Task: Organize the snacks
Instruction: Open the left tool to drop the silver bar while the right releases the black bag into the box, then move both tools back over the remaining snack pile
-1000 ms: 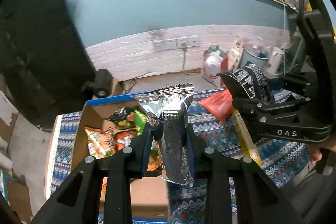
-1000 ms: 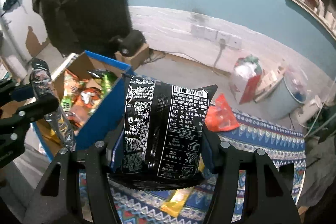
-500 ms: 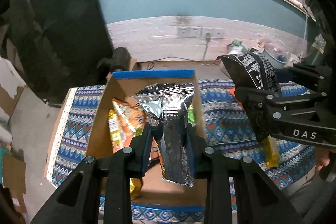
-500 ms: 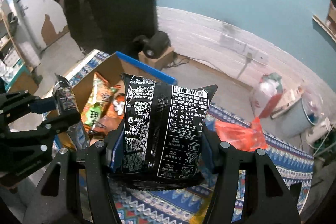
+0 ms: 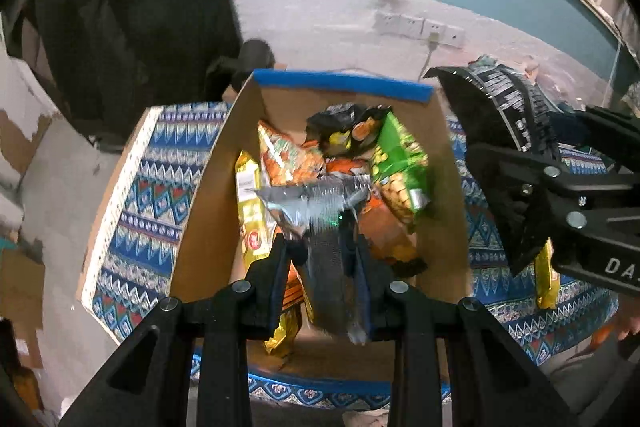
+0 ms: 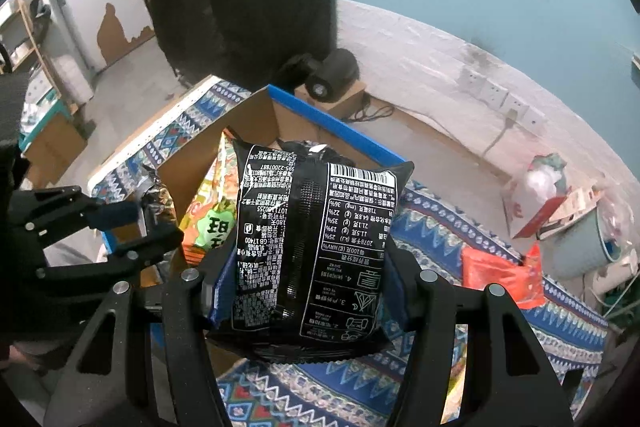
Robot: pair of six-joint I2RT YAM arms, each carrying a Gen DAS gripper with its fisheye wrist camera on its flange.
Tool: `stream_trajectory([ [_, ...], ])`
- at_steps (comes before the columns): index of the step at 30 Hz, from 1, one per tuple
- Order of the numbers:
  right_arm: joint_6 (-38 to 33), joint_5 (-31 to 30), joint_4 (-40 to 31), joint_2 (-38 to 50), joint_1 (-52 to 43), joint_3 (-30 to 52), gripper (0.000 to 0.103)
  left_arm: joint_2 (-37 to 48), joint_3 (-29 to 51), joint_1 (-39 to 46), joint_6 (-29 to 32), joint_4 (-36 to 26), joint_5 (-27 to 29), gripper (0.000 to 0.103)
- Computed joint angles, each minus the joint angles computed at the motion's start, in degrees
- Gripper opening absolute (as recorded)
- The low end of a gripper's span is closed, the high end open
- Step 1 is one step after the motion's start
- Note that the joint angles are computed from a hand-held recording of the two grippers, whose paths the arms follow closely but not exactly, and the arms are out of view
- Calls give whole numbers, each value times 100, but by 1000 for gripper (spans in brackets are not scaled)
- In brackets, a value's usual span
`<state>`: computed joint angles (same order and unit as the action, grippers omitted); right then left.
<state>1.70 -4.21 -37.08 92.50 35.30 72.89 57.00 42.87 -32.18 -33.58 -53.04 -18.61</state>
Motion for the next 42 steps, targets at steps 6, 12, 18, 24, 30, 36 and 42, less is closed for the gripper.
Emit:
stream_trajectory([
  [6,89,-81,-27,380,62,239,60,87,-70,202,8,-122,-134,65],
  [12,161,-124,-27,721,161,518,60,-67,-72,395,64,-288,-289,71],
  [18,143,-181,14,983,256,713,60,-210,-95,621,157,-389,-312,71],
  [24,64,-222,-15,1212,340,892,60,-272,-112,693,185,-458,-426,71],
  [30,-73,-321,-131,1392,400,1080,67,-275,-141,740,208,-469,-477,72],
  [36,-78,-213,-143,1203,306,966,77,-130,-9,506,49,-497,-552,74],
  [42,-91,-160,-170,843,-13,635,77,196,246,-13,-160,-467,-684,76],
])
